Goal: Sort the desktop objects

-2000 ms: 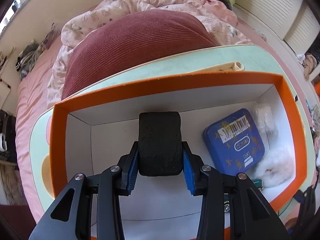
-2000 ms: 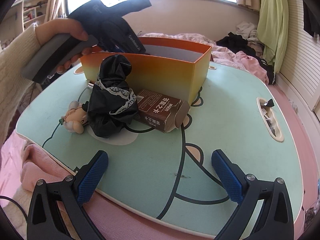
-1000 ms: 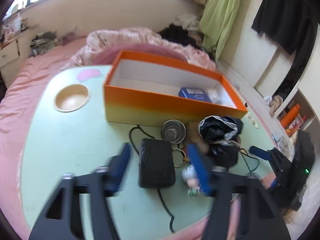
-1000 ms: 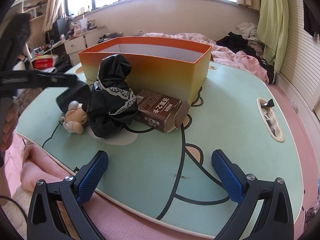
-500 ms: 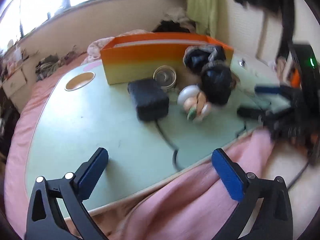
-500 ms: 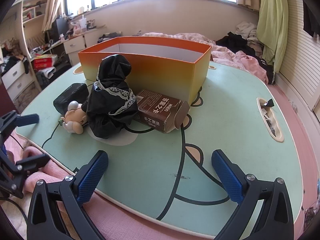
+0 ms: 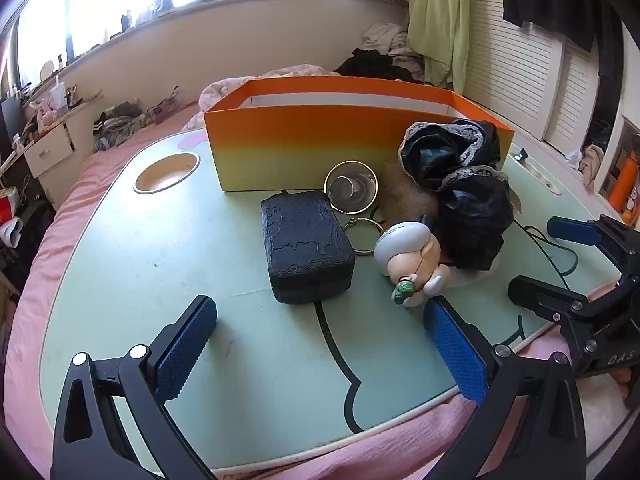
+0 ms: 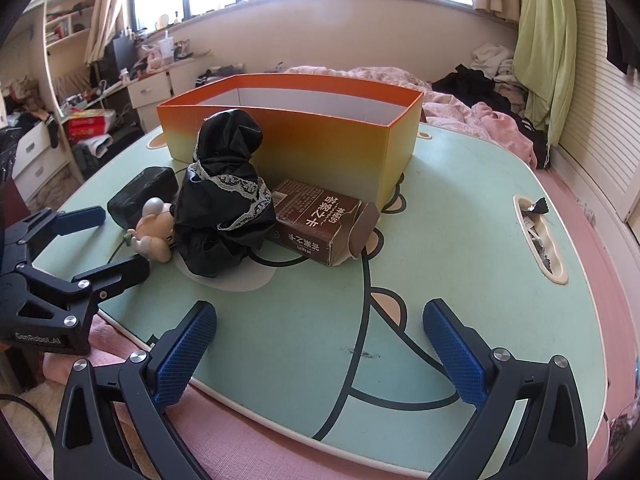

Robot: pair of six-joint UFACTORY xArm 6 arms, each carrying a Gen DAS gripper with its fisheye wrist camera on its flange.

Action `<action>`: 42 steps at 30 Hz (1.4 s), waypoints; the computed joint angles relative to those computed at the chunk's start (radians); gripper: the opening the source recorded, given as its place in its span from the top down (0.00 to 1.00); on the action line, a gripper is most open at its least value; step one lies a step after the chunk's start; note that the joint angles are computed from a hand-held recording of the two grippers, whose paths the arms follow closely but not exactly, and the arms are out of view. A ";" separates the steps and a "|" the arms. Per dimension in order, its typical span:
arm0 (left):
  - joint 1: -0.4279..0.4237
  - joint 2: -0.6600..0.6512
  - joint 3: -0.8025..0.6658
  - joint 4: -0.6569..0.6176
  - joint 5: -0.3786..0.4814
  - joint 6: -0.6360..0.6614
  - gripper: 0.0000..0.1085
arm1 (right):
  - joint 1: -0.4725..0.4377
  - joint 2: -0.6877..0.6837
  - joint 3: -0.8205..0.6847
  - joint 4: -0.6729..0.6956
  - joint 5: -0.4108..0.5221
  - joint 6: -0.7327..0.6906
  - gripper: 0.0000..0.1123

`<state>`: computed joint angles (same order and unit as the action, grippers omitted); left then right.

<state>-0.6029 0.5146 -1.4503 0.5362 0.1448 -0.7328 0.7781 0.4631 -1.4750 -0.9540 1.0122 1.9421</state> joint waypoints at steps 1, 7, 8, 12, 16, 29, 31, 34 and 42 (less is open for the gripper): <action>0.003 -0.005 0.010 0.035 -0.013 -0.031 0.05 | 0.000 0.001 -0.001 0.000 0.001 0.000 0.09; 0.008 -0.005 0.014 0.135 -0.032 -0.128 0.05 | 0.000 0.000 0.001 -0.001 0.000 0.002 0.09; 0.008 -0.004 0.014 0.138 -0.032 -0.131 0.05 | 0.000 0.001 -0.001 -0.001 0.000 0.001 0.09; 0.009 -0.003 0.014 0.147 -0.034 -0.140 0.05 | 0.000 0.001 -0.001 -0.001 0.001 0.002 0.09; 0.010 -0.003 0.014 0.151 -0.033 -0.144 0.05 | 0.000 0.002 -0.002 -0.001 0.001 0.002 0.09; 0.011 -0.003 0.014 0.165 -0.033 -0.161 0.05 | -0.001 -0.007 0.007 -0.001 -0.011 0.005 0.09; 0.010 -0.003 0.015 0.165 -0.034 -0.162 0.05 | -0.007 -0.049 0.054 -0.026 -0.047 0.047 0.15; 0.008 -0.002 0.010 0.168 -0.029 -0.166 0.05 | -0.016 -0.160 0.136 -0.121 -0.030 0.212 0.31; 0.009 -0.002 0.010 0.175 -0.029 -0.174 0.05 | -0.305 -0.154 0.014 0.287 -0.354 -0.243 0.63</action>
<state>-0.5942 0.5126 -1.4400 0.7114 0.1158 -0.9072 0.4732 0.3089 -1.4610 -0.6674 0.6586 1.6989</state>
